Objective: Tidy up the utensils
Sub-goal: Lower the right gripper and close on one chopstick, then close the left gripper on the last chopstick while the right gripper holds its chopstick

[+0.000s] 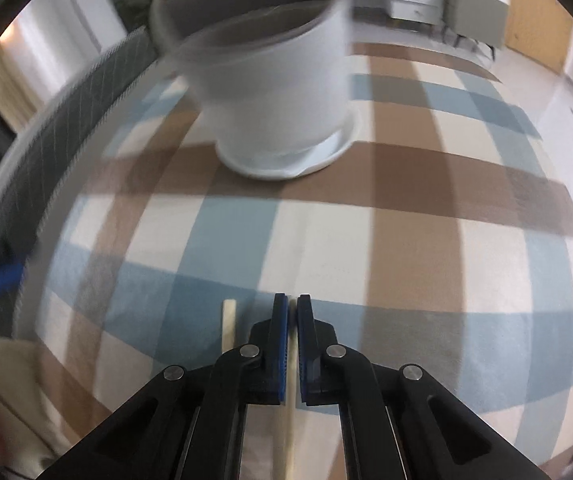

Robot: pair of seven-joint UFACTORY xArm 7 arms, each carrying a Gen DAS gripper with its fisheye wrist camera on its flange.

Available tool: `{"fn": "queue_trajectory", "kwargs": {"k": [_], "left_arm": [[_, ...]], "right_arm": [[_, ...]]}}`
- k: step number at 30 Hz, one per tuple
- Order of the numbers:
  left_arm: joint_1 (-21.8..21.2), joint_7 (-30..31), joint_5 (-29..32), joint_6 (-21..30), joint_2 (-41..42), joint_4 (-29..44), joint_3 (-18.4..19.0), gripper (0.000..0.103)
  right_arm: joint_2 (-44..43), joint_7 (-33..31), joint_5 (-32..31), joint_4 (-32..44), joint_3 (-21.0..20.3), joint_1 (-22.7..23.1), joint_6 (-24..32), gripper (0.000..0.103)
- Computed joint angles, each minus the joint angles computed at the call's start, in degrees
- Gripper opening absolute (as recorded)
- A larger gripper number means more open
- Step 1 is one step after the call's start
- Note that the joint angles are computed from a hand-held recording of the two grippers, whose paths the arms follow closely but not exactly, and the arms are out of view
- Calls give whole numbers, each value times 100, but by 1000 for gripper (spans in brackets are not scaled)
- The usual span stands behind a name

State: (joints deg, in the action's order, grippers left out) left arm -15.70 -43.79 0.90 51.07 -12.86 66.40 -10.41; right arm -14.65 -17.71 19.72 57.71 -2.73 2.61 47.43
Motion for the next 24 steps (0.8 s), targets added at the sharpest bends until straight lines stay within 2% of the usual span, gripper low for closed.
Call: {"fn": "queue_trajectory", "kwargs": {"k": [6,12,16,20,24], "left_arm": [[-209,382,-138,17,160,46,-75,94],[-406,651,-369,241,326,152,-126,93],[-479,579,-268,412,549,432,-185,93],[-594,548,-159,606,936,892,-228,93],[-748,507,6,971,1463,1474,-234,87]], "right_arm": [[-304,-130,1178,100,-576,-157,152,3],[-478,-273,1937,188,-838,-284,251,3],[-587,-404,2069,191,-870,-333,187,3],[-677,-403,1867,111,-803,-394,-43,3],[-660,-358,1845,96,-888,-404,-103,3]]}}
